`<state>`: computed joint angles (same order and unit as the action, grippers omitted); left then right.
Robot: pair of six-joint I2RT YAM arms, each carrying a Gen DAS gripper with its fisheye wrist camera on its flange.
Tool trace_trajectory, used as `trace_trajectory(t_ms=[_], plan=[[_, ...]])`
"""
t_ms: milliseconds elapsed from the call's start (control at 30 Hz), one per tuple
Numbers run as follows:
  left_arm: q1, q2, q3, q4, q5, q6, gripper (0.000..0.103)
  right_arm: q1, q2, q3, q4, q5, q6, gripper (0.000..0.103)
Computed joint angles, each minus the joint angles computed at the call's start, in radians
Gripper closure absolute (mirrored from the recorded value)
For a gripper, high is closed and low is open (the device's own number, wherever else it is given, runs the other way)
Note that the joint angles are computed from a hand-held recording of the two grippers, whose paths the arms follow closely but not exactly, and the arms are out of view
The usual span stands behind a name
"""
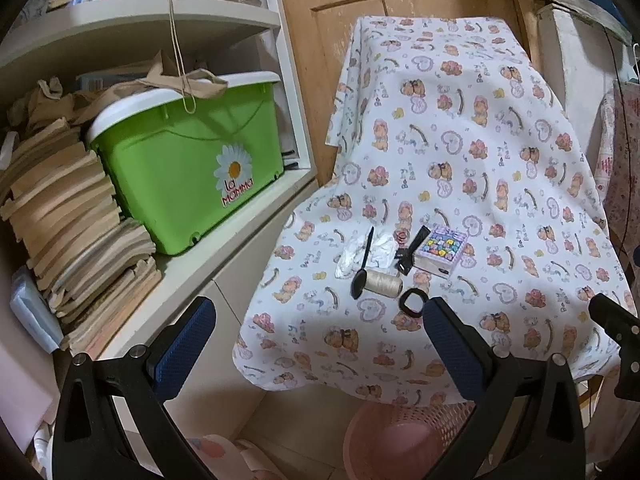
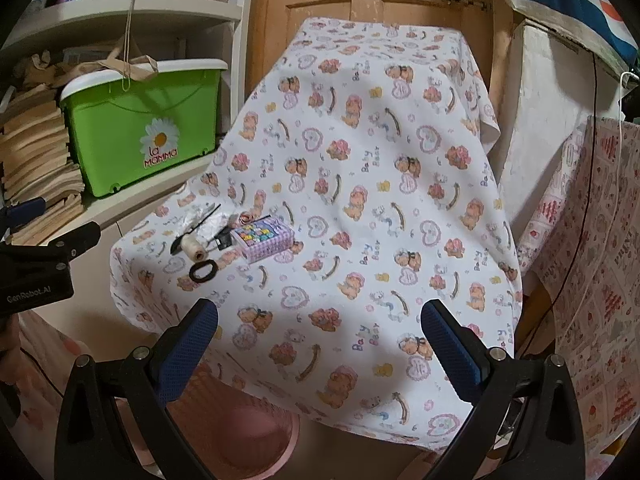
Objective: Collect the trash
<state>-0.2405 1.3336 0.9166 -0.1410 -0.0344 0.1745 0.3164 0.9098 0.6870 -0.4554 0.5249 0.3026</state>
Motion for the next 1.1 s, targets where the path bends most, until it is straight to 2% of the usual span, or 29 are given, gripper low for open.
trace_trajectory(t_ms=[167, 433, 600, 733, 833, 967, 1100], plan=[[0.001, 0.058, 0.046, -0.068, 0.029, -0.008, 0.001, -0.030, 0.037, 0.021, -0.024, -0.018, 0.005, 0.001], [-0.009, 0.104, 0.069, -0.121, 0.066, -0.009, 0.001, -0.113, 0.105, 0.054, -0.067, -0.138, 0.039, 0.001], [0.005, 0.138, 0.111, -0.194, 0.130, 0.002, 0.009, -0.121, 0.124, 0.063, -0.067, -0.148, 0.038, 0.001], [0.015, 0.174, 0.150, -0.216, 0.121, 0.006, 0.010, -0.139, 0.131, 0.067, -0.060, -0.180, 0.036, 0.001], [0.030, 0.248, 0.272, -0.289, 0.115, 0.010, 0.010, -0.152, 0.147, 0.070, -0.046, -0.192, 0.032, 0.001], [0.073, 0.429, 0.578, -0.490, 0.170, 0.026, 0.013, -0.186, 0.182, 0.077, -0.016, -0.259, 0.036, 0.001], [0.101, 0.535, 0.730, -0.553, 0.169, 0.007, 0.019, -0.183, 0.210, 0.083, 0.001, -0.261, 0.034, 0.001]])
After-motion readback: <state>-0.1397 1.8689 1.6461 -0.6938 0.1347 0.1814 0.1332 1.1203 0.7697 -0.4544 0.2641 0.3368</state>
